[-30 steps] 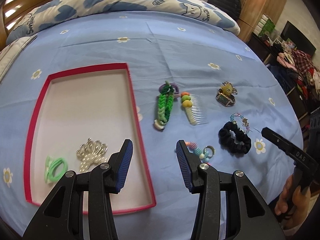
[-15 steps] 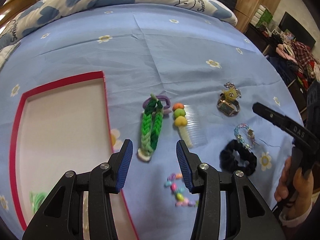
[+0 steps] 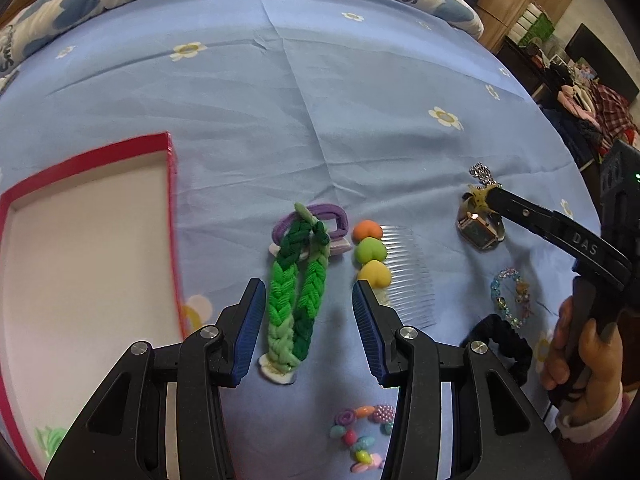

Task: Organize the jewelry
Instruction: 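Grasp the green braided hair tie with the left tool while the right tool grasps the yellow claw clip, then carry both items into the red tray and open both tools to release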

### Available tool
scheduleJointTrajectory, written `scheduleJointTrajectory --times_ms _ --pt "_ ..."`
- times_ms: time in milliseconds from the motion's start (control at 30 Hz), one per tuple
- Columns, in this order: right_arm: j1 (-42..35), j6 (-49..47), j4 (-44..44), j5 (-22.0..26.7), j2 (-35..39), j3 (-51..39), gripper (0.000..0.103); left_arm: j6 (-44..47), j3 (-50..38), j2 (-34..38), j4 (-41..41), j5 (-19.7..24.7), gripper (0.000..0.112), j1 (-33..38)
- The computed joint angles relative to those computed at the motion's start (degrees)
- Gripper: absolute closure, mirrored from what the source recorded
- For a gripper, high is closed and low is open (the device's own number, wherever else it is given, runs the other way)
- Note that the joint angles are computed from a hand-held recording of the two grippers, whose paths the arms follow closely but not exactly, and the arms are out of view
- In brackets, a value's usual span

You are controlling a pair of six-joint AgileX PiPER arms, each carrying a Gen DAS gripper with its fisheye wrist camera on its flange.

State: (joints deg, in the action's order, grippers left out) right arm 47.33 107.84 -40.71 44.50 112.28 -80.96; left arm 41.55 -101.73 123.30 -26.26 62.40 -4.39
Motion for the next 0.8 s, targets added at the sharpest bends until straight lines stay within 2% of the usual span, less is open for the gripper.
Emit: scheduleJointTrajectory --times_ms 100,167,200,233,467,500,533,800 --pt "-0.4 -0.2 0.0 -0.4 0.5 0.2 0.048 0.8 0.3 0.3 -0.3 0.2 0.071 0.1" --pt "-0.3 -1.4 0.5 0.9 1.1 -0.9 0.064 1.2 0.7 0.1 -0.4 0.0 0.092 0.0" --pt "-0.4 -1.8 0.9 0.8 1.2 -1.1 0.075 1.5 0.6 0.3 -0.9 0.6 0.096 0.3" --pt "-0.2 -1.6 0.7 0.9 1.2 -1.1 0.08 1.8 0.5 0.3 -1.4 1.1 0.102 0.5" --pt "2.4 -0.3 -1.1 4.2 0.9 -2.1 0.082 5.2 3.8 -3.0 -4.3 0.1 0.103 1.6" --pt "2.7 0.2 -1.6 4.7 0.7 -2.1 0.093 5.4 4.0 -3.4 -4.6 0.2 0.103 1.7" --pt "3.1 0.8 -1.8 4.9 0.3 -2.0 0.097 5.7 4.1 -3.8 -5.2 0.6 0.103 2.0" --pt "6.1 0.0 -3.0 9.1 0.7 -6.1 0.097 7.7 6.4 -7.4 -8.0 2.4 0.103 5.1"
